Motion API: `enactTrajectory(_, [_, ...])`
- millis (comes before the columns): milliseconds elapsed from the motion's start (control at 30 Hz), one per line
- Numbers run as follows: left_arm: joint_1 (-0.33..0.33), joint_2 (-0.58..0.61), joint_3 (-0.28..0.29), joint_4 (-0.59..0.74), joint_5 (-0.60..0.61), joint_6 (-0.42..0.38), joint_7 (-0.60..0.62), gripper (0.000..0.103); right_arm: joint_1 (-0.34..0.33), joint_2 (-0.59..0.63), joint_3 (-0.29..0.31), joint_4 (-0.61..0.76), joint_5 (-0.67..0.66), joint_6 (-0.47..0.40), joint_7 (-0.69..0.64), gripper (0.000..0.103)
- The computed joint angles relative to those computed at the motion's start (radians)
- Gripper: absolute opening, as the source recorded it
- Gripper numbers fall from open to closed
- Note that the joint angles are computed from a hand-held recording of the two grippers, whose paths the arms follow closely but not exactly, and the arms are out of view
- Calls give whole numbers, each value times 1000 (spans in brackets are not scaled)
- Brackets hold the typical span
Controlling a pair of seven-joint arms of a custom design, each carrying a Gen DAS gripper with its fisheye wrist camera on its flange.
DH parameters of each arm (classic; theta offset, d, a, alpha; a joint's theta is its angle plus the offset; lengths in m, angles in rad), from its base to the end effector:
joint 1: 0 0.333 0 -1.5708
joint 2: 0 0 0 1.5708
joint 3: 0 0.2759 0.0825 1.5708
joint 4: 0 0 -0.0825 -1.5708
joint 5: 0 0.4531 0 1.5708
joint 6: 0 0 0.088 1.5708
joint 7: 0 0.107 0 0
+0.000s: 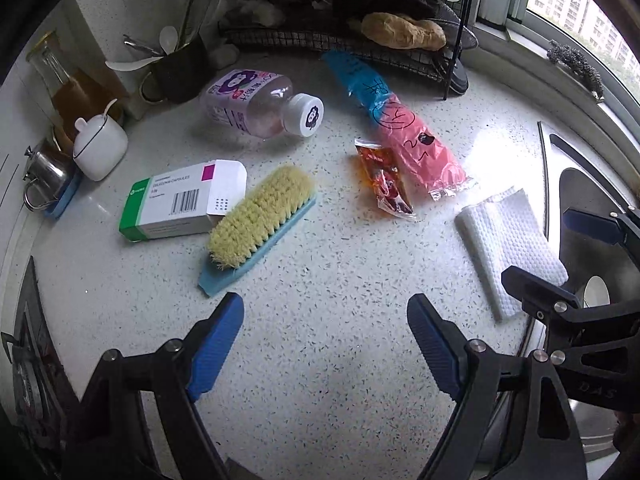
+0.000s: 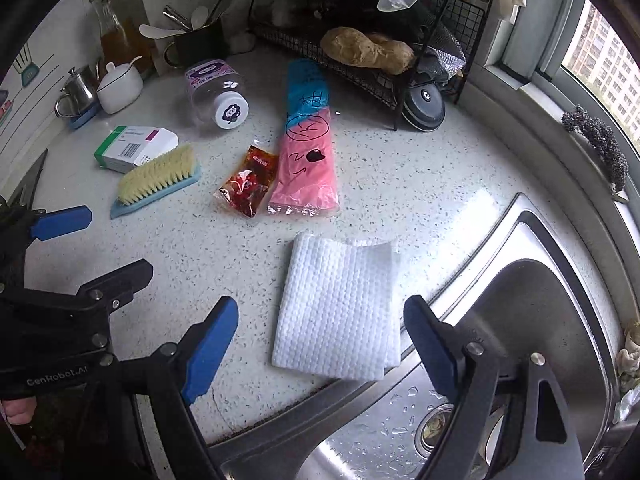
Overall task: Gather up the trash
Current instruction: 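Grasp the white cloth with the right tool while the left tool grasps the yellow brush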
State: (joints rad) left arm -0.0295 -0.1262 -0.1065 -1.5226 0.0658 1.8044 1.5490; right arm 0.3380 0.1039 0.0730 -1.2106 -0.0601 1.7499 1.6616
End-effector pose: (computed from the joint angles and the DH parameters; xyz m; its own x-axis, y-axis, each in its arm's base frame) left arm 0.5971 -0.0808 0.7134 -0.1033 -0.9922 -0.0695 -0.9096 0.1225 -0.3970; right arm 0.6019 0.2529 0.7339 0.3079 -0.9513 0.0121 -0.8598 -0.2837 -0.4246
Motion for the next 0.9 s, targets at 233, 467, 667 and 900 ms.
enactTrajectory(233, [-3, 55, -12, 37, 38, -37, -6, 82, -20, 89, -9, 84, 92, -60, -86, 84])
enactTrajectory(467, [0, 66, -7, 39, 24, -48, 9, 82, -13, 127, -14, 122, 113, -103, -110, 79])
enactTrajectory(667, [6, 33, -1, -9, 11, -16, 46, 82, 17, 106, -13, 100, 43, -97, -97, 46])
enactTrajectory(900, [19, -10, 22, -38, -45, -8, 152, 83, 35, 17, 7, 0, 43, -60, -38, 7])
